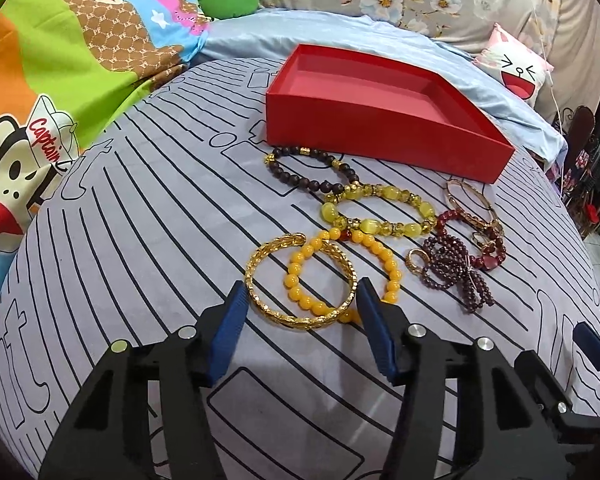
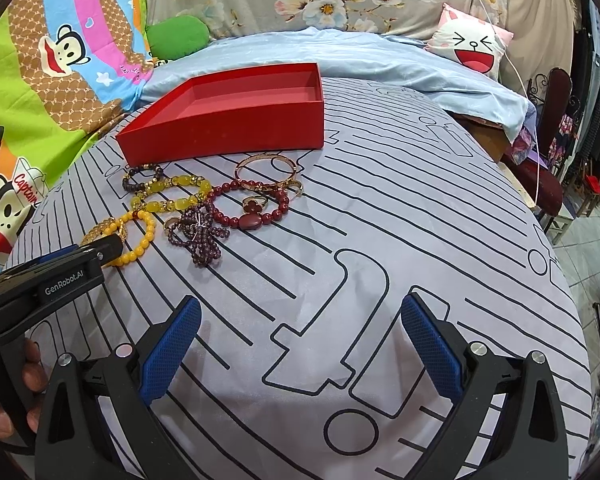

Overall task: Organize jewelry
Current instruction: 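Move the left tool to the gold cuff while the right tool approaches the garnet cluster, then close the left tool on the gold cuff while the right tool grasps the garnet cluster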

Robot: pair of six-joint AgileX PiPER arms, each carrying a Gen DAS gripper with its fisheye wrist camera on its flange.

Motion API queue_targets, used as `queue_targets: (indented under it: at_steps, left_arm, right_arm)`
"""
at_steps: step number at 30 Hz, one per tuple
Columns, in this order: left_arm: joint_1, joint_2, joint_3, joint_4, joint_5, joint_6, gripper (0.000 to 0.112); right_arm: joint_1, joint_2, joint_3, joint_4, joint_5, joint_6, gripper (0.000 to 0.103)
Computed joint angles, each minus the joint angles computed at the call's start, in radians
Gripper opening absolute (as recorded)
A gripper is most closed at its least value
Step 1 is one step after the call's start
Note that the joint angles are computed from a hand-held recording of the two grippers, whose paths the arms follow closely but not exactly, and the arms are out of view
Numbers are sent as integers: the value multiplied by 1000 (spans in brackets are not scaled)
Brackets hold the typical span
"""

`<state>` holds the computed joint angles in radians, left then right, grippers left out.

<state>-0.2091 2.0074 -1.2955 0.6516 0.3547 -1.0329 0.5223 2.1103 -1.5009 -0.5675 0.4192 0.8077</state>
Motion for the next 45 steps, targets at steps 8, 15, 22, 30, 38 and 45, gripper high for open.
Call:
queue_targets:
  at_steps: [8, 15, 22, 30, 38, 45]
  left_arm:
    - [26, -41, 54, -80, -71, 61, 53]
    - [9, -97, 108, 105, -68, -115, 53]
    - [6, -108, 137, 247, -39, -254, 53]
    - [17, -119, 152, 294, -41, -298, 53]
    - [22, -118, 150, 288, -41, -296, 53]
    - [28, -106, 138, 227, -40, -233, 53]
  right_arm:
    - [-1, -1, 4, -6, -7, 7, 97]
    - [-1, 6, -36, 88, 51, -103, 97]
    - [4, 20, -75, 112, 2, -146, 96]
    - [5, 104, -208, 308, 18, -345, 77]
    - [5, 184, -339, 407, 104, -454, 57]
    - [5, 214, -389, 450, 132, -497, 47]
